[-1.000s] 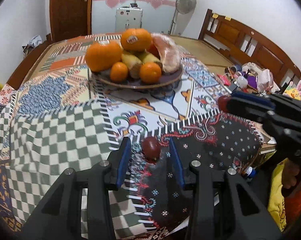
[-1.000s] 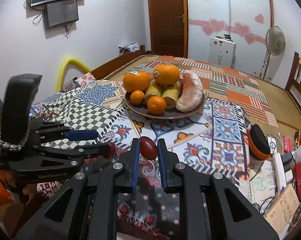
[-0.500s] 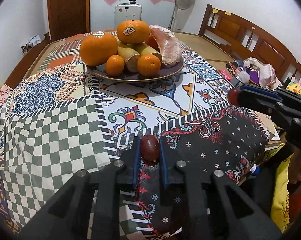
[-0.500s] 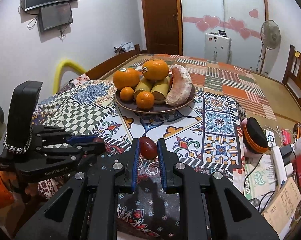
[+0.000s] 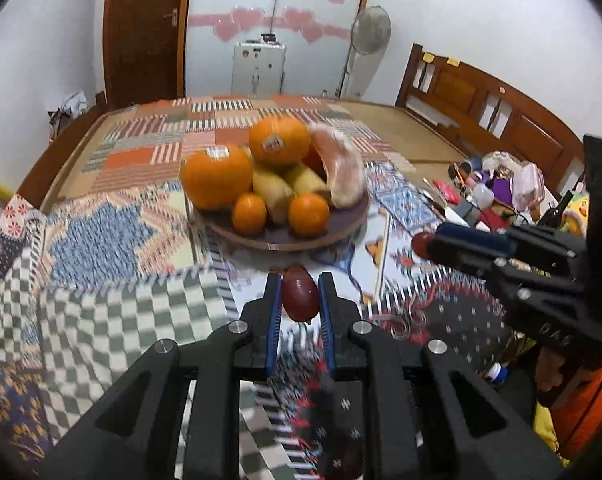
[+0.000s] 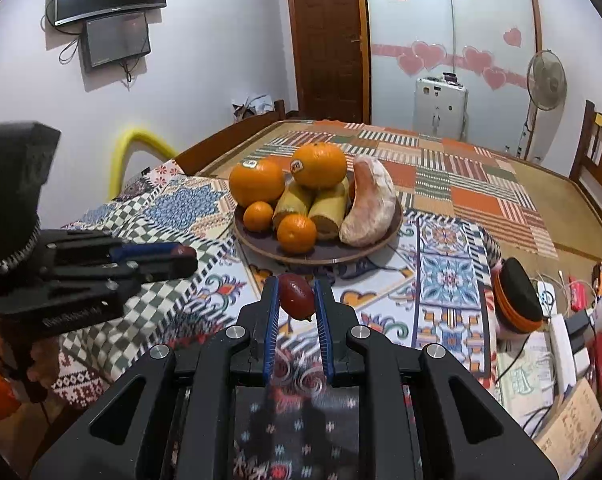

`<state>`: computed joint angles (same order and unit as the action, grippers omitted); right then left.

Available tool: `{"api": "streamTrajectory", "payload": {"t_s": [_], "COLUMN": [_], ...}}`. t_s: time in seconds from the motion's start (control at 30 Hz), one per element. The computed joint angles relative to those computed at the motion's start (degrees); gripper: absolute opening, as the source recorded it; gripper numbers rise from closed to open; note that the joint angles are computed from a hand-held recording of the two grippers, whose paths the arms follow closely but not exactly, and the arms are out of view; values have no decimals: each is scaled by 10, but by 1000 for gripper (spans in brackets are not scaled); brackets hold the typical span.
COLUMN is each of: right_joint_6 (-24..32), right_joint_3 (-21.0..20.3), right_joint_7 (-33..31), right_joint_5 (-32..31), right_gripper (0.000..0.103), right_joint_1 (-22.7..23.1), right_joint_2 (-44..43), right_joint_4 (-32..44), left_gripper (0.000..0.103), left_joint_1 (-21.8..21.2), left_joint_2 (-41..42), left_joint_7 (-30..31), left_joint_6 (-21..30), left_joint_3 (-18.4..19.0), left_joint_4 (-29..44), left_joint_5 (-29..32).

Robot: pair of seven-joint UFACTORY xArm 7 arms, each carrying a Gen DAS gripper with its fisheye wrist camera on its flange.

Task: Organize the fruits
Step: 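Carry both red plums over the purple plate, then lower both plums onto the plate and open both tools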

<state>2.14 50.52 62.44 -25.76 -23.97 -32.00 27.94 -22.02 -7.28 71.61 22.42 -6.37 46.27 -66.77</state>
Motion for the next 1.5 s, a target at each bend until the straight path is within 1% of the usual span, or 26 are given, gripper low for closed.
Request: {"api": "streamTrajectory", "payload": {"t_s": [0.1,0.27,0.3,0.47,0.73,0.87,1.07,1.17,1.23,1.3,1.37,1.43,1.5], "right_joint_6": [-14,-39,-42,-59,-64,-61,-63,-60,-57,-55,-56,-60,-61], "right_joint_3": [16,59,64,114,158,181,199,199,204,207,205,192,175], "right_joint_7": [-2,-19,-23,-48,-82,-91,-95,-98,-101,-99,-96,-94,-91], "right_joint_5": [-6,-2,1,18,48,55,65,68,66,67,67,71,75], "right_gripper": [16,16,16,16,16,16,16,17,19,26,29,30,30], "right_joint_1": [-31,-97,-103,-167,-218,-246,-268,-269,-275,-278,-277,-265,-247], "right_joint_2": [9,27,29,44,54,65,75,82,91,88,80,72,59], "right_joint_4": [10,31,32,50,60,66,67,69,75,76,74,68,61], "left_gripper": [18,18,18,18,18,18,18,19,19,22,29,34,34], "left_joint_1": [1,8,9,18,33,36,44,48,51,56,57,57,58], "left_joint_2": [15,45,54,89,132,149,163,169,174,172,171,168,165], "left_joint_7": [4,21,21,12,15,13,10,-3,-16,-9,-4,-1,-6], "left_joint_6": [0,-3,-4,-14,-21,-38,-56,-51,-44,-41,-43,-46,-42], "left_joint_3": [0,-10,-13,-30,-54,-66,-79,-81,-82,-87,-89,-89,-87], "left_joint_4": [23,55,63,92,127,136,142,146,149,148,147,145,144], "left_joint_5": [-5,-20,-18,-4,-5,1,8,21,32,27,22,16,17]}}
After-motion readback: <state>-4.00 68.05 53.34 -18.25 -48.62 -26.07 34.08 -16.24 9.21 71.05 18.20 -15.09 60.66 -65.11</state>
